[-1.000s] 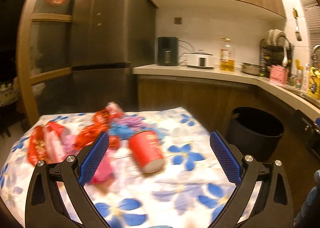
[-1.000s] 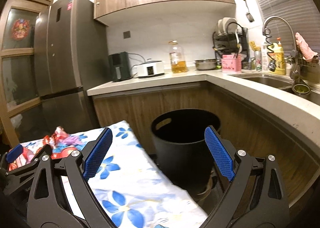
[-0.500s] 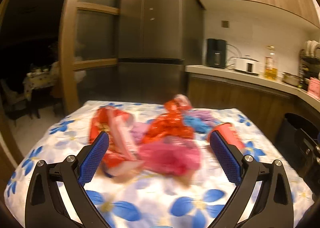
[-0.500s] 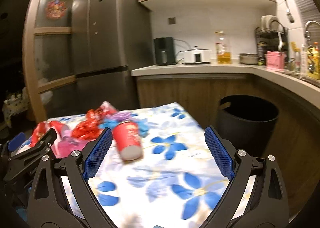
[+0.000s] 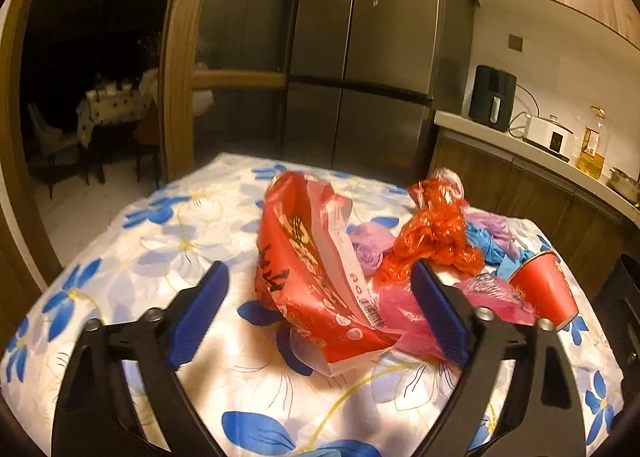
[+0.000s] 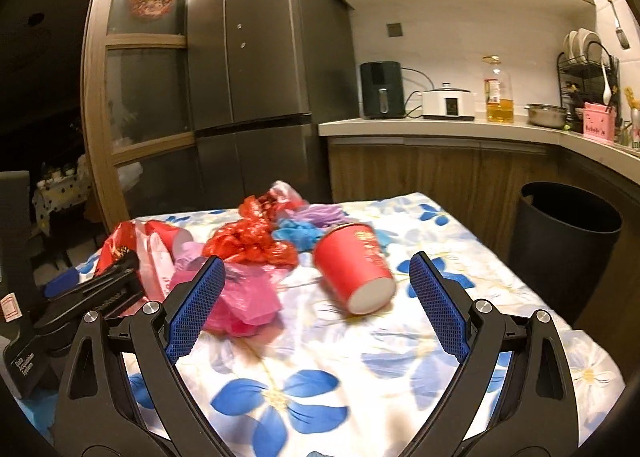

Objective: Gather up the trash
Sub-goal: 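Grasp the red snack bag with the left gripper while the right gripper grasps the pink bag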

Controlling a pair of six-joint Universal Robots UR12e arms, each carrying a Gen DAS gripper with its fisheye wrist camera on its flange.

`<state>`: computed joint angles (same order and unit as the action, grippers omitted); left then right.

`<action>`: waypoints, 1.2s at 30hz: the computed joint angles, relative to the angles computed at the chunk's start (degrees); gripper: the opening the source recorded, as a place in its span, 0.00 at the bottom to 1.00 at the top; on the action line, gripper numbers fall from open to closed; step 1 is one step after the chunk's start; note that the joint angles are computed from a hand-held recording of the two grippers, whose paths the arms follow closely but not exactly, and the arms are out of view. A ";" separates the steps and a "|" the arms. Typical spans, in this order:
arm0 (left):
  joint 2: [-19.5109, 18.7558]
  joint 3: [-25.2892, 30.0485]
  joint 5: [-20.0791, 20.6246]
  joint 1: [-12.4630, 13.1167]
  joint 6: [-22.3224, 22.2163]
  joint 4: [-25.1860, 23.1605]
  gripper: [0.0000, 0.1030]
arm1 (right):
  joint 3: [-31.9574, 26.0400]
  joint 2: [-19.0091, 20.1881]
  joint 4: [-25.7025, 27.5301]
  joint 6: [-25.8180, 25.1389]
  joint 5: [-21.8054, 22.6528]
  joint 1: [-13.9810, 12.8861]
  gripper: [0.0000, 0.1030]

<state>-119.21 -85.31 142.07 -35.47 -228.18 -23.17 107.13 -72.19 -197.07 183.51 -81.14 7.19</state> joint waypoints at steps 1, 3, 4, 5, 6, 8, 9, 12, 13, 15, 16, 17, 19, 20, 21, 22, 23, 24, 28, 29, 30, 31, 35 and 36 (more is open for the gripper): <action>0.24 -0.18 -2.03 0.40 -0.26 -0.55 0.72 | -0.23 0.21 0.13 -0.07 0.21 0.14 0.89; 0.72 -0.61 -5.27 1.08 -1.28 -1.47 0.55 | -0.71 0.63 0.51 -0.17 0.45 0.45 0.89; 0.90 -0.93 -6.47 1.33 -1.45 -1.21 0.50 | -1.03 0.88 0.82 -0.24 0.62 0.61 0.89; 1.18 -1.34 -7.79 1.62 -2.06 -1.28 0.39 | -1.33 1.09 1.22 -0.26 0.77 0.72 0.89; 1.45 -1.76 -8.89 1.88 -2.45 -1.33 0.29 | -1.58 1.28 1.59 -0.24 1.06 0.77 0.89; 1.56 -2.01 -10.14 2.06 -2.92 -1.47 0.15 | -1.94 1.56 2.23 -0.19 1.70 0.87 0.89; 1.73 -2.24 -11.02 2.18 -3.10 -1.57 0.11 | -2.14 1.69 2.62 -0.25 2.15 0.90 0.89; 1.94 -2.82 -11.52 2.04 -3.00 -0.41 0.05 | -2.72 2.15 3.30 -0.38 3.34 1.06 0.89; 1.99 -2.97 -11.50 1.97 -2.93 0.04 0.04 | -2.92 2.31 3.53 -0.52 3.69 1.10 0.89; 2.15 -3.29 -10.85 1.60 -2.68 1.01 0.03 | -3.66 2.77 4.74 -0.76 3.91 1.35 0.89; 2.19 -3.34 -10.60 1.48 -2.53 1.37 0.03 | -3.97 2.98 5.43 -0.89 4.05 1.42 0.88; 2.28 -3.45 -10.42 1.42 -2.36 1.80 0.03 | -4.32 3.20 6.05 -0.92 4.28 1.43 0.87; 2.36 -3.57 -10.01 1.21 -1.93 2.53 0.03 | -4.85 3.54 7.37 -0.90 4.33 1.55 0.81; 2.38 -3.56 -9.59 1.09 -1.74 2.73 0.03 | -5.13 3.73 8.09 -1.00 4.47 1.61 0.79; 2.39 -3.55 -9.25 1.00 -1.49 2.95 0.03 | -5.39 3.91 8.73 -1.15 4.48 1.69 0.76; 2.41 -3.58 -9.19 1.01 -1.25 3.26 0.03 | -5.48 4.02 9.17 -1.29 4.53 1.76 0.73; 2.44 -3.58 -9.21 1.04 -1.12 3.51 0.03 | -5.66 4.13 9.99 -1.58 4.66 1.80 0.71; 2.45 -3.57 -9.18 1.05 -1.04 3.67 0.03 | -5.83 4.23 10.76 -1.89 4.81 1.84 0.67; 2.37 -3.48 -9.09 1.11 -0.19 3.98 0.03 | -6.18 4.41 12.82 -2.48 6.24 1.75 0.38; 2.34 -3.45 -9.07 1.10 -0.13 3.99 0.03 | -6.27 4.42 13.42 -2.70 6.71 1.68 0.33; 2.29 -3.38 -9.14 1.09 -0.09 3.95 0.03 | -6.29 4.40 13.87 -2.96 7.10 1.59 0.23; 2.26 -3.33 -9.11 1.06 -0.10 3.92 0.03 | -6.26 4.41 14.02 -3.15 7.34 1.57 0.16; 2.16 -3.22 -8.37 0.73 0.48 4.27 0.02 | -5.45 3.83 13.56 -3.52 8.30 1.18 0.04; 2.10 -3.06 -7.89 0.56 0.87 4.38 0.02 | -5.05 3.52 12.83 -3.17 8.52 1.00 0.04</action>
<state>-117.11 -88.37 134.18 -34.92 -227.31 -18.79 102.08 -68.67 -184.24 180.34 -72.62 8.19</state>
